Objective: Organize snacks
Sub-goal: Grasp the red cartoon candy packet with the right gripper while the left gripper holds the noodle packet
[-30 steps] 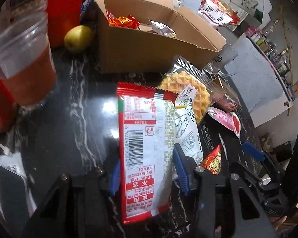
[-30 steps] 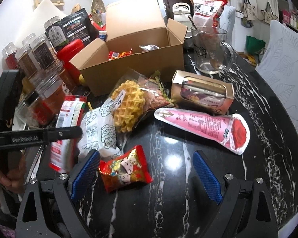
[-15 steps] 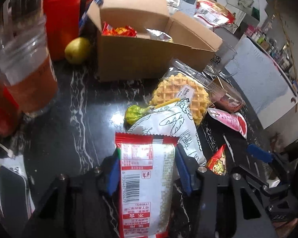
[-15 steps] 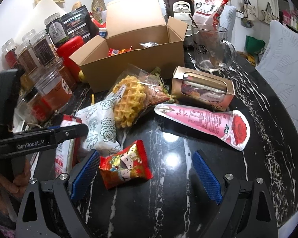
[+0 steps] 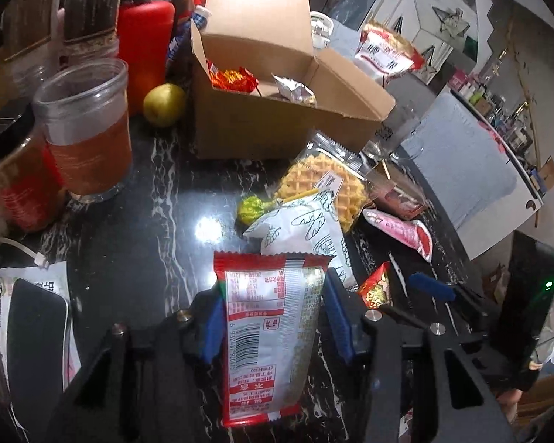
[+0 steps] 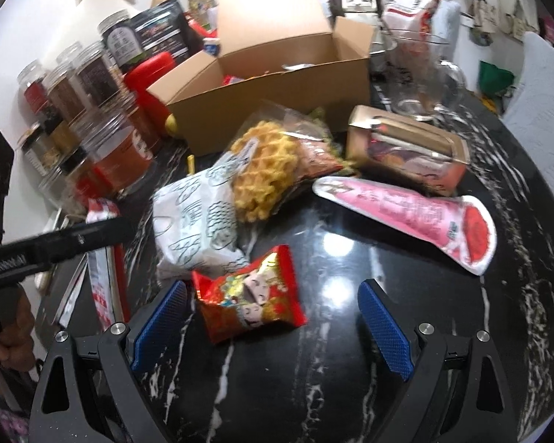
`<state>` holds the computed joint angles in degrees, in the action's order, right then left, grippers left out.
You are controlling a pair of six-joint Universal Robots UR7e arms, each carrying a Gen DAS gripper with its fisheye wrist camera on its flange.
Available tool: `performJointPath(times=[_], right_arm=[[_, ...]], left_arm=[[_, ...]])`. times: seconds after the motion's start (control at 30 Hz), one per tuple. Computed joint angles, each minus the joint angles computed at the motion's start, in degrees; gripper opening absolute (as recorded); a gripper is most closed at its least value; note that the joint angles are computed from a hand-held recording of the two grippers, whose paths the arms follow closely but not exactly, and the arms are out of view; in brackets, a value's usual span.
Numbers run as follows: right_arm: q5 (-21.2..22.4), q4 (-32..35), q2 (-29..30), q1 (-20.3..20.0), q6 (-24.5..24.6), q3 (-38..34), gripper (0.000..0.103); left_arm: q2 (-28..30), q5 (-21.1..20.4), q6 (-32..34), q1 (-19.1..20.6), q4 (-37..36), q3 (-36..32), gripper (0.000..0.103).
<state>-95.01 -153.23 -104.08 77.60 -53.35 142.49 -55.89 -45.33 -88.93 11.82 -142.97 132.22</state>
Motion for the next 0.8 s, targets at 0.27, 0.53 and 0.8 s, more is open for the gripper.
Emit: performJointPath(times=[0.27,0.53,0.8], right_arm=[[-2.0,-1.6,3.9,2.1,-4.7,0.3,0.095],[-2.7,-2.7,6.2,2.3,-5.3,0.4,0.075],[-1.7,-2.5,5.0,1.2,-3.9,0.5,0.050]], left_arm=[[-0.8,2.9,-0.9,-2.1,1.0,0.3,0.047],[-1.6,4.8,-1.3,-3.0,3.8,-0.4,0.047],[-1.6,5.1,-1.5,-3.4,3.6,-0.4,0.047]])
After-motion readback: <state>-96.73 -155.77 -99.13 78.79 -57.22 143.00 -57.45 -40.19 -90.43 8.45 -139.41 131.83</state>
